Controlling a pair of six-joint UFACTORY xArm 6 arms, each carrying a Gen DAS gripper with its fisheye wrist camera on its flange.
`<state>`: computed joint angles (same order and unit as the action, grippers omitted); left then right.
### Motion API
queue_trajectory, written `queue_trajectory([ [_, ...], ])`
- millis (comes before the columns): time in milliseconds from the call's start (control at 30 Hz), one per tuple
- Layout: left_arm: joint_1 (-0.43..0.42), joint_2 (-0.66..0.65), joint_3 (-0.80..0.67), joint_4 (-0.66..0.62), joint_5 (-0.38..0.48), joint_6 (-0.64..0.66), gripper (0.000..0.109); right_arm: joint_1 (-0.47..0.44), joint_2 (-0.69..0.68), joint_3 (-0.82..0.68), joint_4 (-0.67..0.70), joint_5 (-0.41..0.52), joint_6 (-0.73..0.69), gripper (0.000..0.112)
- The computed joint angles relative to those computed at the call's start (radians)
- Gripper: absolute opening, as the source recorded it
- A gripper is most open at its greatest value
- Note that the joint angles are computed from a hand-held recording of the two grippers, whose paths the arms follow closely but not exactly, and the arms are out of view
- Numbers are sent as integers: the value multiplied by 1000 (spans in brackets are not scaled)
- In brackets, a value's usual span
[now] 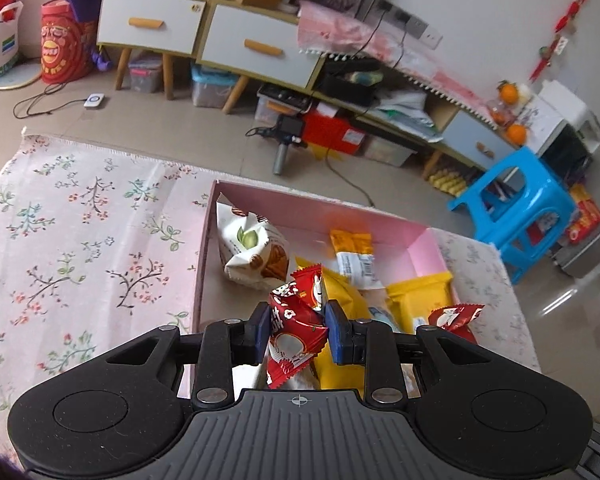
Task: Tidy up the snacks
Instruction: 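Carry both red packets into the pink box and open both tools, then move both tools back over the remaining snacks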
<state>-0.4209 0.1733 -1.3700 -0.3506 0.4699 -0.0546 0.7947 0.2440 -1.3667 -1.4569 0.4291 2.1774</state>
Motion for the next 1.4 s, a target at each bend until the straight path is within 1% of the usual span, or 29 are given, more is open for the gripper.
queue_trajectory([
  [67, -4, 36, -38, 29, 12, -26, 26, -14, 16, -14, 38, -18, -42, 14],
  [200, -17, 111, -110, 142, 23, -123, 24, -32, 36, -23, 106, -34, -107, 14],
  [300, -22, 163, -160, 197, 37, -178, 24, -40, 57, -42, 185, -21, -186, 14],
  [367, -27, 177, -159, 219, 0, -180, 24, -42, 65, -50, 251, -5, -256, 15],
  [467, -32, 172, -143, 254, -38, -177, 25, -38, 57, -42, 245, 12, -269, 20],
  [500, -34, 165, -132, 261, -53, -172, 27, -32, 49, -37, 232, 28, -267, 22],
  [533, -36, 154, -118, 250, -65, -148, 28, -27, 40, -28, 219, 38, -261, 29],
  [633, -43, 118, -79, 226, -84, -101, 33, -21, 10, 10, 160, 48, -190, 44],
  [667, -45, 105, -67, 207, -86, -82, 37, -21, -3, 27, 140, 42, -153, 45],
  [700, -48, 91, -53, 179, -89, -56, 44, -23, -11, 37, 132, 38, -133, 48],
  [767, -52, 63, -21, 142, -101, -16, 53, -14, -34, 63, 112, 47, -93, 55],
  [833, -56, 35, 7, 140, -100, -1, 56, 1, -51, 79, 113, 72, -86, 67],
  [933, -57, -17, 49, 144, -78, -2, 68, 33, -89, 110, 176, 126, -136, 73],
  [1000, -55, -62, 100, 114, -84, 21, 74, 57, -112, 126, 186, 167, -132, 78],
  [1033, -54, -82, 123, 101, -85, 30, 75, 70, -129, 141, 177, 186, -110, 81],
  [1100, -47, -124, 168, 75, -78, 53, 80, 90, -159, 168, 169, 211, -67, 83],
  [1167, -37, -165, 211, 78, -63, 59, 86, 117, -185, 190, 187, 247, -52, 85],
  [1267, -15, -220, 261, 89, -40, 74, 88, 168, -207, 208, 210, 325, -38, 87],
  [1333, -2, -258, 299, 89, -37, 90, 91, 204, -213, 211, 228, 379, -41, 88],
  [1400, 7, -300, 342, 96, -41, 93, 92, 230, -212, 207, 253, 413, -53, 88],
])
